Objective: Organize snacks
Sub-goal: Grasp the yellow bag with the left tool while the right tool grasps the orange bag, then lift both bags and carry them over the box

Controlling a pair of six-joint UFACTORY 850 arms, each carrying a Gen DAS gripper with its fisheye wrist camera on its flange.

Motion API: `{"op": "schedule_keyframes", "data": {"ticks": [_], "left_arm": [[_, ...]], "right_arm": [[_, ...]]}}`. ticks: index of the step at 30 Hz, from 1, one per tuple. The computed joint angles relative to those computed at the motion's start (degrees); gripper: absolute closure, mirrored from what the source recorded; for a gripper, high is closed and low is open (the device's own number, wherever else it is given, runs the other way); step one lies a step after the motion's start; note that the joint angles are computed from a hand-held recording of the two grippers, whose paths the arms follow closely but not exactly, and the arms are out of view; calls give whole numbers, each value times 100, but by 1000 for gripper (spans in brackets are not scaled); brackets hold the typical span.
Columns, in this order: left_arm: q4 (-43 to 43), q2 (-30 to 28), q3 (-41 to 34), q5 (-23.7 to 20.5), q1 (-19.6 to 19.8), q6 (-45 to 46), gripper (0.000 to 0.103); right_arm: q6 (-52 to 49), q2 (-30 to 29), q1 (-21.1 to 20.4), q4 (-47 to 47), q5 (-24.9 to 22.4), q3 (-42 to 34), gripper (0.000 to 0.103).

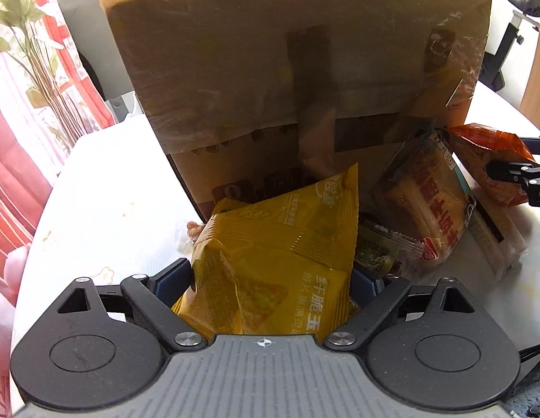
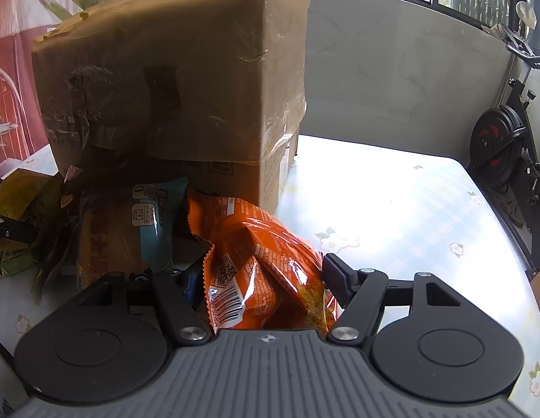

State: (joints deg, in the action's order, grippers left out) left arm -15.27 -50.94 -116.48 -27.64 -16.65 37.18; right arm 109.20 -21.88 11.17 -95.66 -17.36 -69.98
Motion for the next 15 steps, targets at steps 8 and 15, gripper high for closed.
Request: {"op": "schedule_keyframes", "data": {"ticks": [8,15], "left_arm": [[-1572,45,-51,-298,305,901,28],[-2591,295,153,-312,521,1523,29]], "right_arm": [[-710,-159,70,511,-161,-189,26],[-1078,-199,69,776,-235,-265,30]]}}
